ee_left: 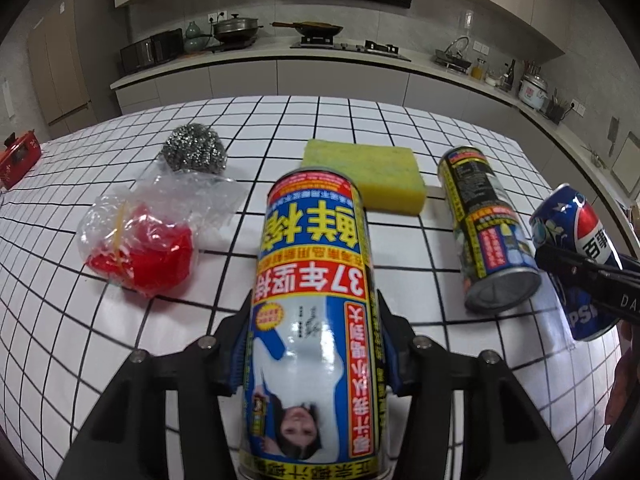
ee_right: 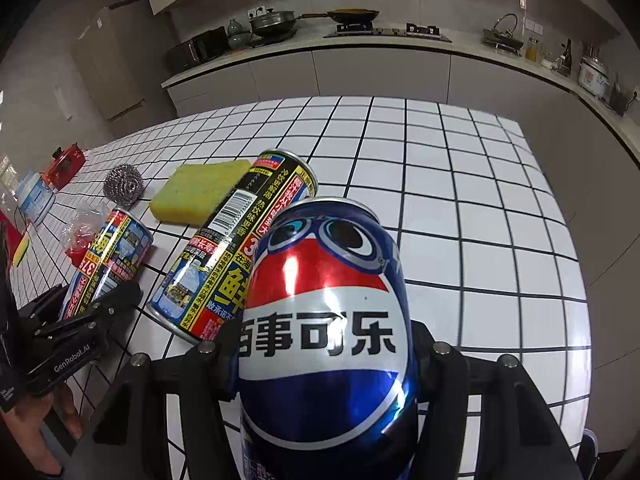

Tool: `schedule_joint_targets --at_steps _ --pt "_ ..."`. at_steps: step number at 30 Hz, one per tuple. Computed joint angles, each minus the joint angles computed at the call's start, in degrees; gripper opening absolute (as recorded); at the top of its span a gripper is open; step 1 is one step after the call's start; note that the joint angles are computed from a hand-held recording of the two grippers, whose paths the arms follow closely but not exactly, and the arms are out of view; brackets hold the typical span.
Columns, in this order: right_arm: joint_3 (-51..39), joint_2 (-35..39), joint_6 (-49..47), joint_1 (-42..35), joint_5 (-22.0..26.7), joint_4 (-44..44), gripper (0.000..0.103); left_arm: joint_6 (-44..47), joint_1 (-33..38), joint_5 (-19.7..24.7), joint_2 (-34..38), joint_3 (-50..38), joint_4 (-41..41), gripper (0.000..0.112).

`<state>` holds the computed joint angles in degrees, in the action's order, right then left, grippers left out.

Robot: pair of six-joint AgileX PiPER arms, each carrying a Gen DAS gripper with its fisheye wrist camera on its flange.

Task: Collect trash
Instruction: 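Carry both cans over the black bin and open both tools to drop them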

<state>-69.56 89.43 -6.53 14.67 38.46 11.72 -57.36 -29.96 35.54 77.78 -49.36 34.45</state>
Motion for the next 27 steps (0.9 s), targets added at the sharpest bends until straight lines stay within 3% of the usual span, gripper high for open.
schedule_joint_targets --at_steps 7,16,21,27 --pt "3.9 -5.8 -5.6 -2.8 1.1 3.8 0.061 -9.4 -8.2 5.7 -2.9 0.3 4.6 0.053" --pt "11.4 -16.9 -19.7 -11.7 6.7 13.4 0.061 -23.0 -23.9 16.0 -2.5 -1.9 10.5 0.053" --pt "13.3 -21.5 -30.9 -22.1 13.6 20.3 0.061 -29.8 -33.0 22.0 1.4 -5.9 12.2 0.053" --pt "14.2 -25.3 -47.5 -41.9 26.6 28.2 0.061 -36.6 -42.4 27.9 6.7 -11.6 13.3 0.053"
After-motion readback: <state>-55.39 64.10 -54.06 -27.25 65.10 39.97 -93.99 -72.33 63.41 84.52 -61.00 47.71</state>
